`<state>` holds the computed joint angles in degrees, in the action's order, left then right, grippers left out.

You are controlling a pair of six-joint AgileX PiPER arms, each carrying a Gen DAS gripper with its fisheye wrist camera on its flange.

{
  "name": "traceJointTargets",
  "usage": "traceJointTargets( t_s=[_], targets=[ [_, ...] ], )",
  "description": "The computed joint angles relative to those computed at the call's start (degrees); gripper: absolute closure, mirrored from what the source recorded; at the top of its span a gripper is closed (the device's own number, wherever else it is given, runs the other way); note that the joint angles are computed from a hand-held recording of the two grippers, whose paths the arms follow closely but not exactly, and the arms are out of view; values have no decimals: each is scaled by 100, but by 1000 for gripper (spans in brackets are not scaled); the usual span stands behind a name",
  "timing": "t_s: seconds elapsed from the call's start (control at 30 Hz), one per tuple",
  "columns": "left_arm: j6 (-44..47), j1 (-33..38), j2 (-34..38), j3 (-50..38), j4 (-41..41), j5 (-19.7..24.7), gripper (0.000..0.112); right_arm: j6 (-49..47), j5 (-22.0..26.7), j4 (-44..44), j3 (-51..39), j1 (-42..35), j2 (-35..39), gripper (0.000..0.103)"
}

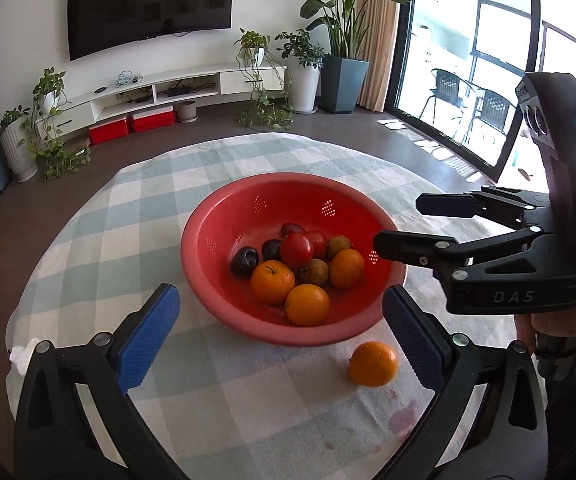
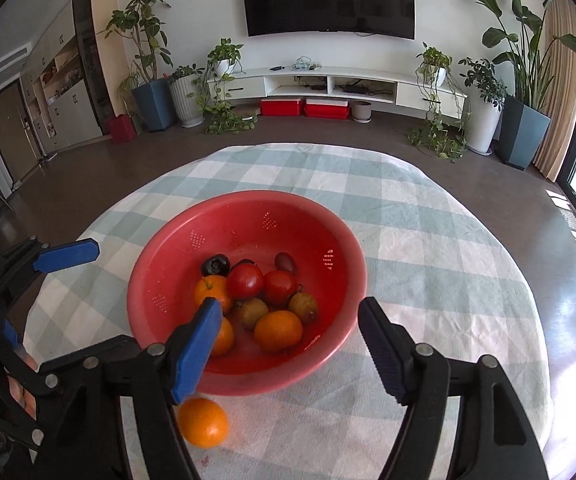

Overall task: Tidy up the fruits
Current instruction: 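Withdraw both tools from the bowl toward the cherry tomato and orange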

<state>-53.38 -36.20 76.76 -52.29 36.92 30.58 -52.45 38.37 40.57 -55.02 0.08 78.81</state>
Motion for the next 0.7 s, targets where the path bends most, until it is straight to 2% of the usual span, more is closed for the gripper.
traceJointTargets(
  t_s=[0.13, 0.23, 0.43, 0.57, 0.7],
  targets=[
    [-1209, -802, -467, 485, 726, 569, 9, -460, 463, 571, 540, -598, -599, 19],
    [-1934, -1482, -721, 838, 960, 897, 9, -773, 870, 891, 998, -1196, -1034, 18],
    [-2902, -2775, -502, 1049, 994, 1446, 9, -1157, 1855, 1203, 1675, -2652, -1690, 17],
    [-3185, -3172, -79, 880, 980, 1460, 10, -1445, 2435, 1250, 2006, -3452, -1957, 17],
    [-3234, -3251, 231, 734, 944, 1311, 10, -1740, 2845, 1304, 2201, -4119, -2096, 18]
  ],
)
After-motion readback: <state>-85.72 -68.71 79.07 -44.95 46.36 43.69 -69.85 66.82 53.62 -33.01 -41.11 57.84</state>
